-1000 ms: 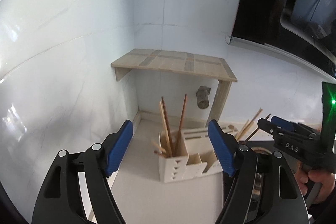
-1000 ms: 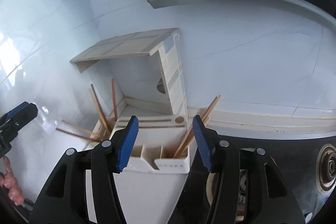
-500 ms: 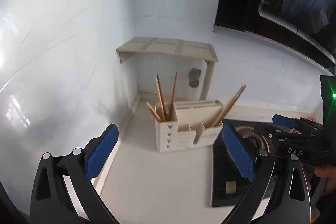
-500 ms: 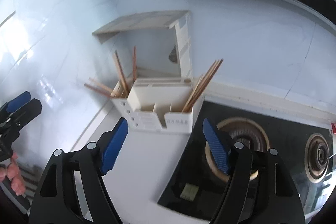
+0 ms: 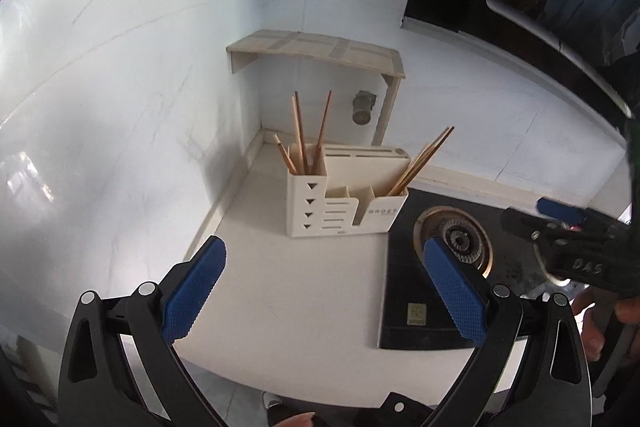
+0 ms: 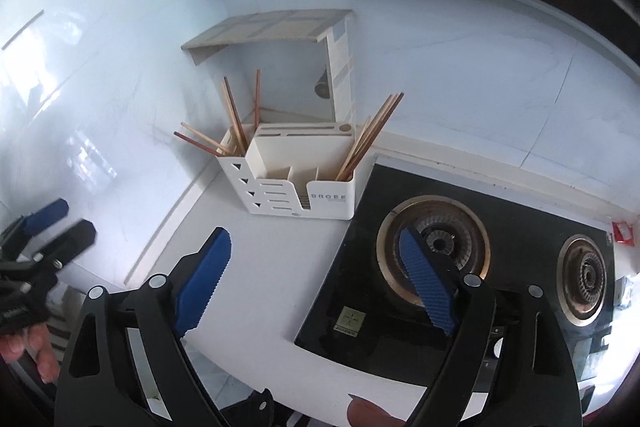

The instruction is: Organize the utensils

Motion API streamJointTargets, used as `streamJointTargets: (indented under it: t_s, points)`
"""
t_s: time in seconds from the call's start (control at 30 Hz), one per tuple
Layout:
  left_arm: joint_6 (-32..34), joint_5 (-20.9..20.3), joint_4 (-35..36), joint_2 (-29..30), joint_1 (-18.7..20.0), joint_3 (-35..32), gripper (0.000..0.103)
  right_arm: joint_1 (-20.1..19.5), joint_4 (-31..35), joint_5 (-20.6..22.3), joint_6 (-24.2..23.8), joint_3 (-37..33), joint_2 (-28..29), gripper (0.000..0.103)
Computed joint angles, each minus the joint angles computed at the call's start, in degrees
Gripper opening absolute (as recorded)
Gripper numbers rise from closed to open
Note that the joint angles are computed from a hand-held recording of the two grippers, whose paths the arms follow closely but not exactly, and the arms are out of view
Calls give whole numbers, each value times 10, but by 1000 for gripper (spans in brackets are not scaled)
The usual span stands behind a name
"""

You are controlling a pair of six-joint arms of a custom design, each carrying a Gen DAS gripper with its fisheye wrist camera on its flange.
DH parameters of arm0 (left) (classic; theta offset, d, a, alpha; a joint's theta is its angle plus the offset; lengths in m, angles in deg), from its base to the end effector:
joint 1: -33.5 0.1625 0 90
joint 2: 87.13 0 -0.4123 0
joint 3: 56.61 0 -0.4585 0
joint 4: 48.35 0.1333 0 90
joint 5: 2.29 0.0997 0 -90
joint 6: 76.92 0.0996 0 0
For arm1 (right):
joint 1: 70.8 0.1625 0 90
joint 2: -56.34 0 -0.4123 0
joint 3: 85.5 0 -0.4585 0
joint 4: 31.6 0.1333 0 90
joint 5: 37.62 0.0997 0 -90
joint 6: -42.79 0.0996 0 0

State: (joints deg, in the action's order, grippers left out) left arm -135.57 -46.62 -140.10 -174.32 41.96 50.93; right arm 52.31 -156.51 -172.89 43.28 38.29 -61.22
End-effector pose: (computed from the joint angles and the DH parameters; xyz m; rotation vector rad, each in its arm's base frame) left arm -0.4866 -0.2792 0.3171 0.6519 2.3682 -0.8336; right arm 0.2633 -0.2893 0.4646 0.4257 -2.3599 0.8709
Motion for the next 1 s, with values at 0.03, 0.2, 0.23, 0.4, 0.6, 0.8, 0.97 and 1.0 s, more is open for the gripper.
streamJointTargets:
  t_s: [0.03,0.2,0.23,0.4,0.6,0.8,0.97,1.0]
  points:
    - [-6,2,12,2,-1,-3,97,2,0,-3,0,-1,0,94]
    - [-19,3,21,-2,0,-6,97,11,15,-8,8,-5,-1,94]
    - [-24,7,22,-4,0,-6,97,13,15,-14,9,-5,0,94]
    - [-42,16,28,-8,0,-6,97,11,32,-10,15,-3,-3,95]
    - [-36,10,28,-4,-1,-6,97,13,42,-14,17,-1,-3,95]
    - [-35,10,23,-8,0,-4,97,14,46,-14,17,-2,-2,95]
    - [-34,8,24,-7,1,-4,97,14,42,-22,20,-1,-1,95]
    - [-32,8,22,-7,1,-3,97,13,43,-22,22,-1,-1,95]
